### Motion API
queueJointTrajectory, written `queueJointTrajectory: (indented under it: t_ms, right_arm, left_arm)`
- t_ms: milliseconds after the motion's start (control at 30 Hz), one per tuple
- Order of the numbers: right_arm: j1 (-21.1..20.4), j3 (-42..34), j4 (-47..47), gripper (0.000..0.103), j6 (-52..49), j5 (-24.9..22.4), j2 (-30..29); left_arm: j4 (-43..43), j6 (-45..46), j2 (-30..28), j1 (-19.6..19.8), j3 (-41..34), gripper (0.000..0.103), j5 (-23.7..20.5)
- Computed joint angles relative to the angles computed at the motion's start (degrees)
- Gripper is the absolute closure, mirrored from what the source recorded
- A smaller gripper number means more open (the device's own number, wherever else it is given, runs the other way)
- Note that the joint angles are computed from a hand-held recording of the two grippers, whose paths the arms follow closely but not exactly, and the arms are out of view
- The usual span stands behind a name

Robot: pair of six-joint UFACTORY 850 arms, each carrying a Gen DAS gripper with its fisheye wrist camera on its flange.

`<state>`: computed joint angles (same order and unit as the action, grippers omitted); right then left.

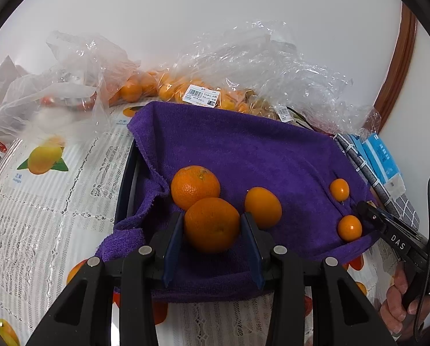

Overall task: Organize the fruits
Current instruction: 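Open the right gripper over the towel while the left gripper releases its orange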

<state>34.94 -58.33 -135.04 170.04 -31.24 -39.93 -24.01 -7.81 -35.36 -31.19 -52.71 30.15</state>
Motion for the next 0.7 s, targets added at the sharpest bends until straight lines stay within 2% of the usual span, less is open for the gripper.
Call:
queueJointTrajectory:
  t_ms: [133,367,567,700]
  right_arm:
    - [0.2,0.3,-1.0,0.074,0.1,0.0,0.2]
    - [1.3,1.8,-0.3,0.040,0.1,-3.3,1.2]
    - [3.0,5.2,2.1,0.037,-0.5,-8.4,3.6]
    - [3.9,7.8,1.6,0.037,0.6,-6.3,6.5]
  left_arm:
    - [1.1,-1.3,-0.3,0.1,0.1,0.064,1.3]
    - [5.8,-6.3,0.1,0.6,1.3,0.052,4.6]
    - [5.9,-7.0,1.0,0.8,3.2,0.050,8.5]
    - [5.4,-7.1,1.7,0.9,3.8,0.049,9.9]
